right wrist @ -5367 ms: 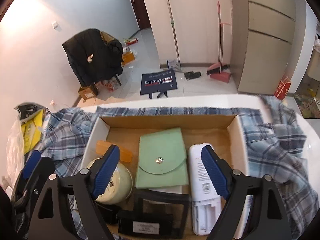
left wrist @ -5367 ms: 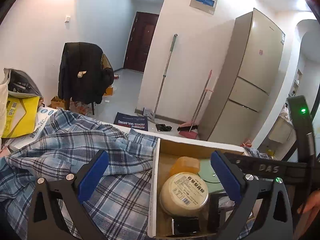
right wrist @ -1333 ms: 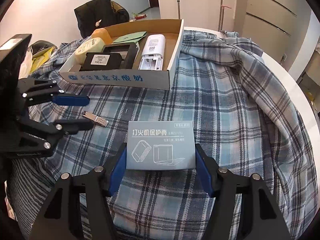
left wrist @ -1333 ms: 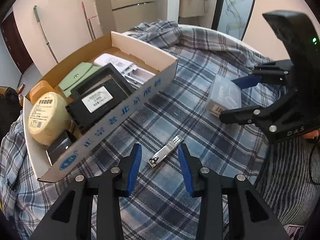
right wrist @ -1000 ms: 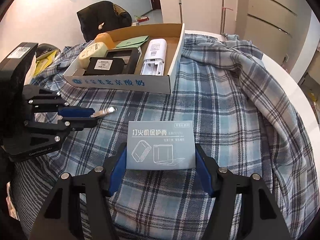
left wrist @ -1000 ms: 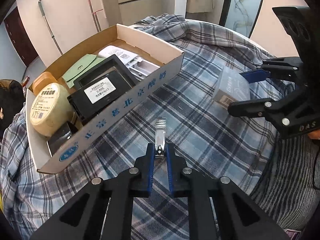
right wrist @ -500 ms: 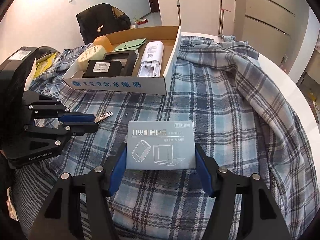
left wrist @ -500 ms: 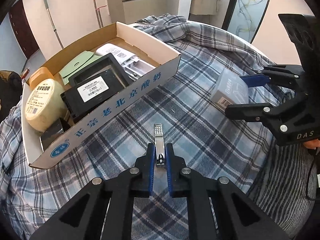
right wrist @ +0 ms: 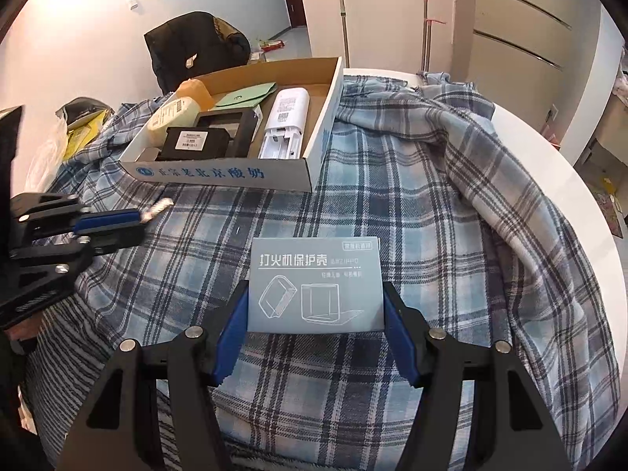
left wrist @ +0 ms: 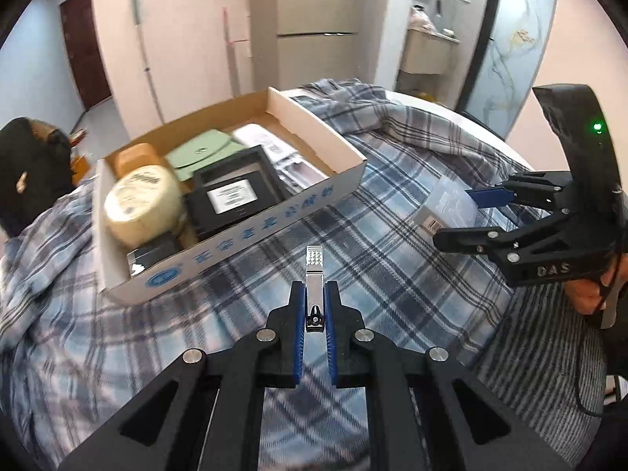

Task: Organize rigid objects
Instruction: 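Carry the nail clipper and grey box over the cardboard box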

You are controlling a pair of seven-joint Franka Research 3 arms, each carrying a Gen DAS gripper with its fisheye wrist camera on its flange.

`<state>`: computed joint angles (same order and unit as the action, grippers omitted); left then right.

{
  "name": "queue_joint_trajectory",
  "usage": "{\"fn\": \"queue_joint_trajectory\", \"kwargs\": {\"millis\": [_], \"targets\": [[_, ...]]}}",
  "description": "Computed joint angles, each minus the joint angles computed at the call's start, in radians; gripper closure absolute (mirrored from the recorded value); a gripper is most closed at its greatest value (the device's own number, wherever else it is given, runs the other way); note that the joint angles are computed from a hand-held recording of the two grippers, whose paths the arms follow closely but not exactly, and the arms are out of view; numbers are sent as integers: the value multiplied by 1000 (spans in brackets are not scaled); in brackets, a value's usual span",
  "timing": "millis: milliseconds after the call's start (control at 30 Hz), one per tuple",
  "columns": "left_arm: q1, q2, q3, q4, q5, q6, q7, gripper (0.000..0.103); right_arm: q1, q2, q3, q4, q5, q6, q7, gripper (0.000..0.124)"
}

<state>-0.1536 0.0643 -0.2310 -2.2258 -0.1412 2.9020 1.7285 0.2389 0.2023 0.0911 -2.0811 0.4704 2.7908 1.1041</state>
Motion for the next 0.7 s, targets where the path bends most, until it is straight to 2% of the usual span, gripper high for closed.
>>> {"fn": "queue_joint_trajectory", "kwargs": {"millis": [33, 67, 133, 200, 400, 433, 533, 567, 600, 633, 667, 700], "targets": [[-13, -18, 19, -18, 102, 7, -101, 93, -1, -1, 1, 1, 2, 0, -3, 62], [-19, -44, 26, -45, 145, 28, -167, 93, -2, -2, 3, 1, 7, -1, -7, 62], [-24, -79, 21, -79, 60, 54, -147, 93, -1, -3, 4, 2, 11, 1, -9, 62], [-29, -100, 30, -100, 51, 72, -184, 93, 0, -5, 4, 6, 12, 0, -11, 62], [6, -96, 54, -71, 234, 77, -417, 93, 7, -8, 11, 39, 21, 18, -25, 62], [20, -83, 58, -53, 294, 74, -482, 93, 10, -7, 11, 48, 19, 29, -24, 62], [34, -30, 70, 7, 318, 61, -479, 93, 26, 3, 5, 78, -16, 64, -8, 62], [28, -2, 98, 38, 395, 57, -559, 93, 34, 10, -1, 89, -38, 73, 10, 62], [42, 20, 91, 63, 401, 44, -570, 93, 41, 18, -6, 104, -56, 79, 28, 62], [82, 36, 49, 78, 338, 35, -510, 93, 42, 25, -6, 118, -66, 76, 38, 62], [95, 55, 35, 96, 271, 27, -453, 93, 42, 35, -5, 136, -72, 67, 45, 62], [78, 69, 57, 110, 275, 19, -466, 93, 38, 41, 0, 147, -69, 59, 45, 62]]}}
